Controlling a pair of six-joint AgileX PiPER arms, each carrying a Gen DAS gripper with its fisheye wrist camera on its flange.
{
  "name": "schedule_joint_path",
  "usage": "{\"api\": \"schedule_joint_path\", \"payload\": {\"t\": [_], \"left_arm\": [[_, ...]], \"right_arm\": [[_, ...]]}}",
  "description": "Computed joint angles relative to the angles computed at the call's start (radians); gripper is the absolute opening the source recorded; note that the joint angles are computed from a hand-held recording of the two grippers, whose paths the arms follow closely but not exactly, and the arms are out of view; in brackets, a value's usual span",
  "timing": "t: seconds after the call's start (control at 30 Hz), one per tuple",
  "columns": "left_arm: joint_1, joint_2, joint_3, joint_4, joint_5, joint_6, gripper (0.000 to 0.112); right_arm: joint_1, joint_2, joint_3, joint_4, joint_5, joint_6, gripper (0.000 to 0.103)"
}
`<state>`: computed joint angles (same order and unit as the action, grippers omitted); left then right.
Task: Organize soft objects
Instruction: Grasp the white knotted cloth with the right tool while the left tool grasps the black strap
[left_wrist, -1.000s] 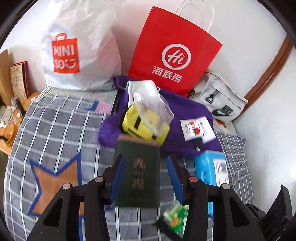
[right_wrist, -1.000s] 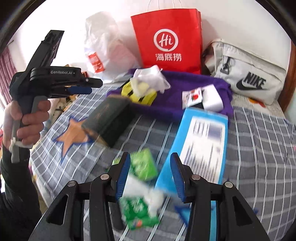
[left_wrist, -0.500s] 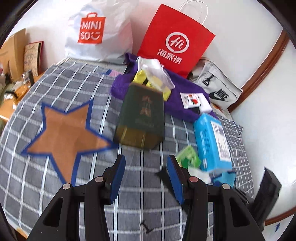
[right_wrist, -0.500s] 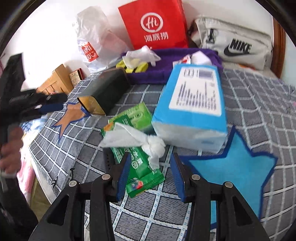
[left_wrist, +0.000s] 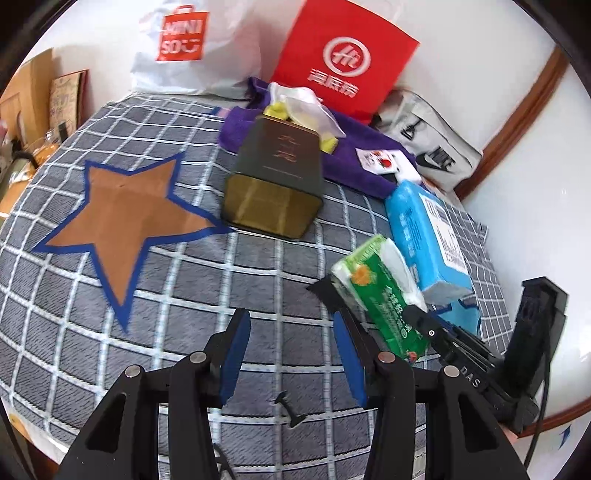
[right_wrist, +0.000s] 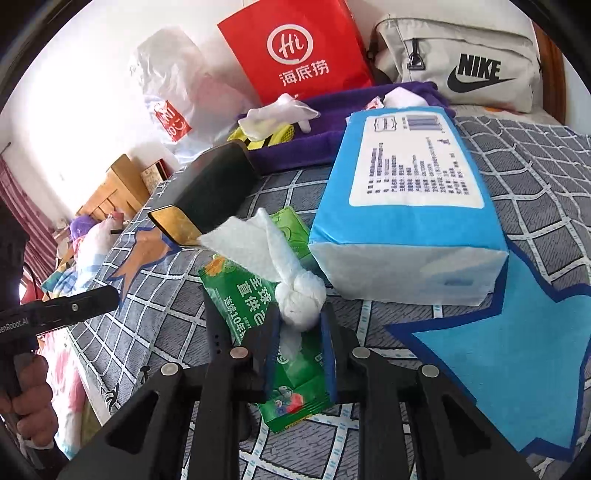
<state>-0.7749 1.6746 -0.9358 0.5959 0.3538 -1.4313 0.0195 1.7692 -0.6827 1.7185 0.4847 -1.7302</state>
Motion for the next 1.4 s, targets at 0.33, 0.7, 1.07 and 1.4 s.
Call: {"api": "schedule_joint_path", "payload": {"t": [0.33, 0.7, 1.07, 1.4], "left_arm": [[-0.047, 0.185, -0.169, -0.172, 0.056, 0.177, 0.045], [-0.188, 0.408, -0.502, 0.002, 0.418, 0.130, 0.062], [-0.196, 0.271, -0.297, 0.013, 0.393, 0.065, 0.064], [-0.230, 0.287, -0.289, 0.124, 0.405, 0.001, 0.050]], "right_arm": [[-0.126, -0.210, 0.140, -0.144, 0.025, 0.002, 0.020], [-0.274, -0.229, 0.251, -0.157, 0.043, -0.115, 0.020], [-0.250, -0.227, 0.275, -0.023, -0.037, -0.262, 0.022], [-0.256, -0.204, 0.247, -0.046, -0.031, -0.255, 0.052]]}}
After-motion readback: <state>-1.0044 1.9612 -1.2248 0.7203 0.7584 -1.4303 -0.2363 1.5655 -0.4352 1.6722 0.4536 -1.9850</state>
